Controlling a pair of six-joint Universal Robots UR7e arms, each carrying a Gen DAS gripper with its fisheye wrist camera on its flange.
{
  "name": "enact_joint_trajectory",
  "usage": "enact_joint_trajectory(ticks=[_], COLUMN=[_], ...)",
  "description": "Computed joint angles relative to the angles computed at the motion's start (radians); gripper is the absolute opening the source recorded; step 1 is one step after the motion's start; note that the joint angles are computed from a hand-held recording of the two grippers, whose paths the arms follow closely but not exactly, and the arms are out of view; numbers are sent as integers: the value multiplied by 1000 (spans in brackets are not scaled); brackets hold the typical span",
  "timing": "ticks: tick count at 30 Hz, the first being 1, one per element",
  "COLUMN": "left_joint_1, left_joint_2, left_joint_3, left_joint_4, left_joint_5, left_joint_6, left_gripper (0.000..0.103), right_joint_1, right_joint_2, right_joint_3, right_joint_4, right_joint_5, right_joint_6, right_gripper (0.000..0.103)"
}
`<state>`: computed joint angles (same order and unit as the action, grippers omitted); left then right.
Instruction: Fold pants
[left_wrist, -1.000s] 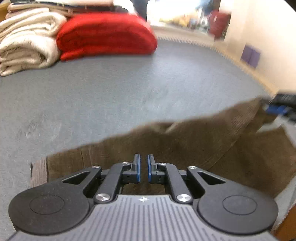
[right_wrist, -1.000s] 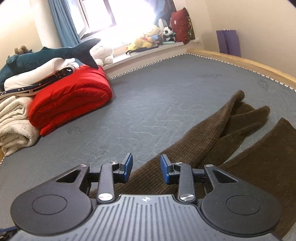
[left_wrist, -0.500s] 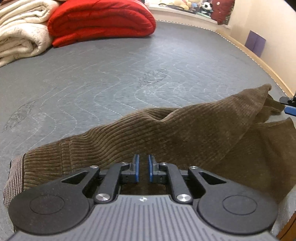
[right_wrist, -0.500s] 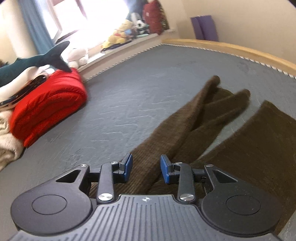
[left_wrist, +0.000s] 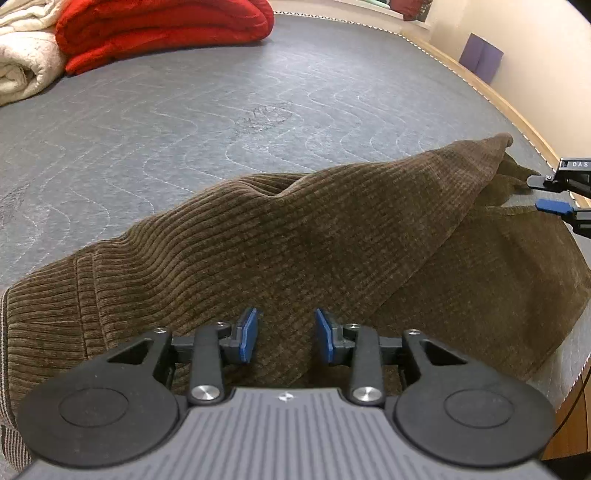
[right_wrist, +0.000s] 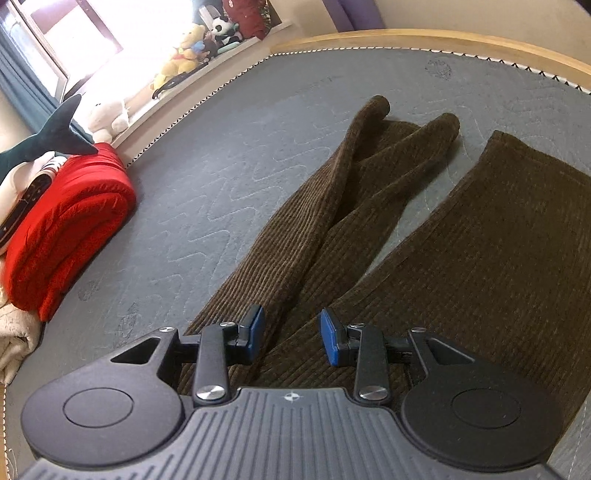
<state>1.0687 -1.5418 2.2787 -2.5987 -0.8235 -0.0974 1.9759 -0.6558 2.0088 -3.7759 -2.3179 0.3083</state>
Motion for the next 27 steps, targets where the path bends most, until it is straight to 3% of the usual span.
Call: enact_joint_trajectory(ticks=[13,17,21,27], left_joint_1=[4,13,22,22], left_joint_2=[-2,-2,-1,9], left_joint_3=[-4,-12,-15,-19], left_joint_4=[13,59,77,87], left_joint_5=[-73,-107,-107,-107], left_joint_6=[19,22,16,27], left_gripper=[39,52,53,54], right_joint_1=[-7,-26,-42,-67], right_joint_2=[-1,-10,-14,-9], right_joint_3=[1,13,19,23], right_joint_4=[10,50,58,39], right_joint_5=[10,40,47,115], right_joint_6=[3,47,89,113], right_gripper=[36,37,39,40])
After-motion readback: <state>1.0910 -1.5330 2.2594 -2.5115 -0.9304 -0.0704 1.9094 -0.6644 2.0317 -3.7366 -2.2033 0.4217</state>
